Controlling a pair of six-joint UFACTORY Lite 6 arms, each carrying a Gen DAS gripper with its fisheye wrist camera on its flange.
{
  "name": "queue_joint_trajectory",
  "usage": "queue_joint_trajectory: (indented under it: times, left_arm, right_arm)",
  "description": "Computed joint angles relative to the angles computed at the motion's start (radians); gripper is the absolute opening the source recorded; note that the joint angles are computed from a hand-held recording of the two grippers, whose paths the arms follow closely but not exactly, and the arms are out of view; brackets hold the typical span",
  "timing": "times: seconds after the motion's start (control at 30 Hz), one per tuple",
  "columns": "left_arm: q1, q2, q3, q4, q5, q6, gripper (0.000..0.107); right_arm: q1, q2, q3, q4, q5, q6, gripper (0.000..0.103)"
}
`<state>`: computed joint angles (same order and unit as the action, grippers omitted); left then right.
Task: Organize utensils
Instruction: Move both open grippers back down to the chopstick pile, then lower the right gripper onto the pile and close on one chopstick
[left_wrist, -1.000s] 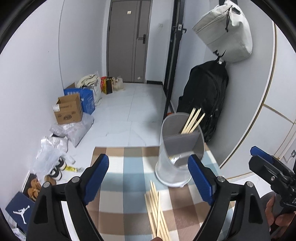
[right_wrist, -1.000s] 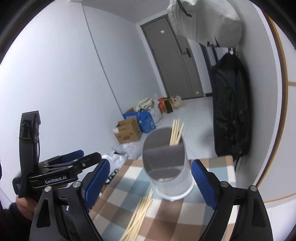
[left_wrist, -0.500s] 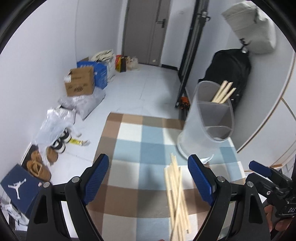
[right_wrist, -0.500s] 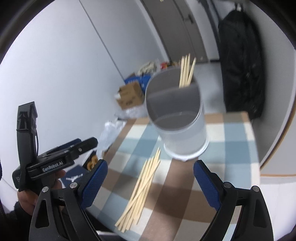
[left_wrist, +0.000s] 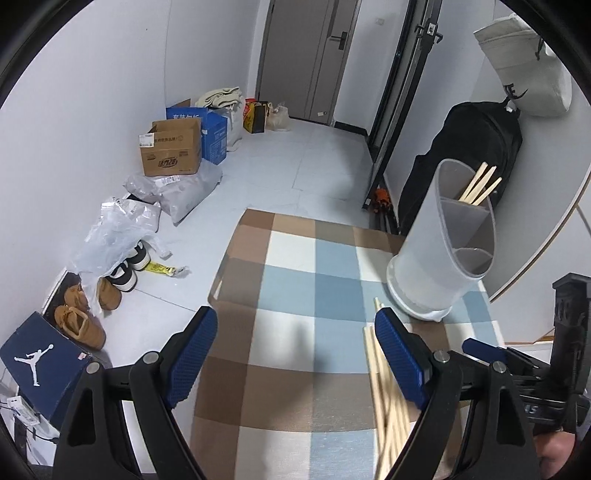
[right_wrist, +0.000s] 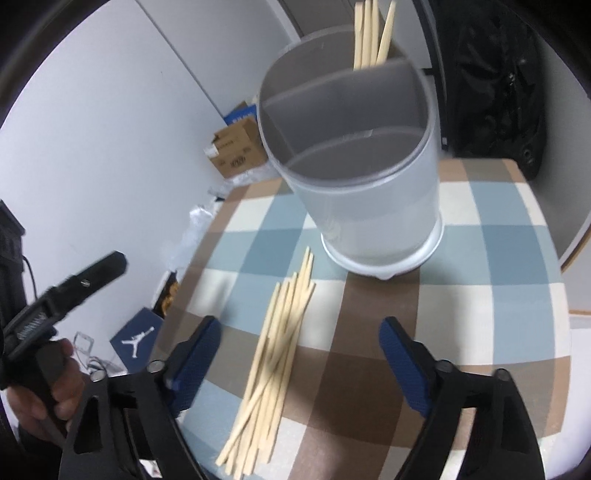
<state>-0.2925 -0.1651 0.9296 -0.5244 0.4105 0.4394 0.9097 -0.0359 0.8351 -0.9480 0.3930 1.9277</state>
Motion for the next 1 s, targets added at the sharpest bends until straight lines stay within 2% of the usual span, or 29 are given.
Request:
queue_joint_trajectory:
  times: [0.17,0.27,0.43,0.53,0.63,0.67,0.8,0.87,0.93,1.0]
  left_arm:
    - [-0.011,0.003,0.001,0.060,-0.015,-0.029,0.084]
    - [-0.017,-0.010,-0.001,0.080,-0.016,-0.039,0.084]
    - [-0.030,-0.016,-0.002,0.214,-0.035,-0.144,0.084]
    - [0.004,-0.025,-0.001,0.173,-0.035,-0.106,0.084]
    - [0.053,-0.015,0.016,0.087,-0.023,-0.035,0.084]
    - [0.069,-0.005,0.024,0.058,-0.018,-0.015,0.084]
    - [0.126,0.024,0.046,-0.066,0.016,0.070,0.084]
    - [0.143,0.039,0.055,-0.100,0.027,0.088,0.084]
    - [0.146,0.044,0.060,-0.100,0.024,0.081,0.084]
    - [0.139,0.036,0.053,-0.082,0.005,0.064,0.084]
  right_arm:
    - [-0.022,0.085,0.034,0.014,-0.042,-0.017,0.069]
    - [-0.045,0.133,0.065,0.059,-0.066,-0.072,0.068]
    - [-0.084,0.219,0.143,0.194,-0.076,-0.229,0.065]
    - [-0.107,0.287,0.209,0.302,-0.064,-0.348,0.063]
    - [-0.113,0.331,0.267,0.329,-0.028,-0.389,0.060]
    - [-0.113,0.347,0.289,0.339,-0.011,-0.405,0.058]
    - [-0.097,0.411,0.372,0.352,0.071,-0.436,0.032]
    - [-0.088,0.431,0.399,0.359,0.102,-0.452,0.024]
    - [-0.080,0.444,0.419,0.366,0.127,-0.469,0.020]
    - [-0.079,0.444,0.422,0.378,0.134,-0.481,0.009]
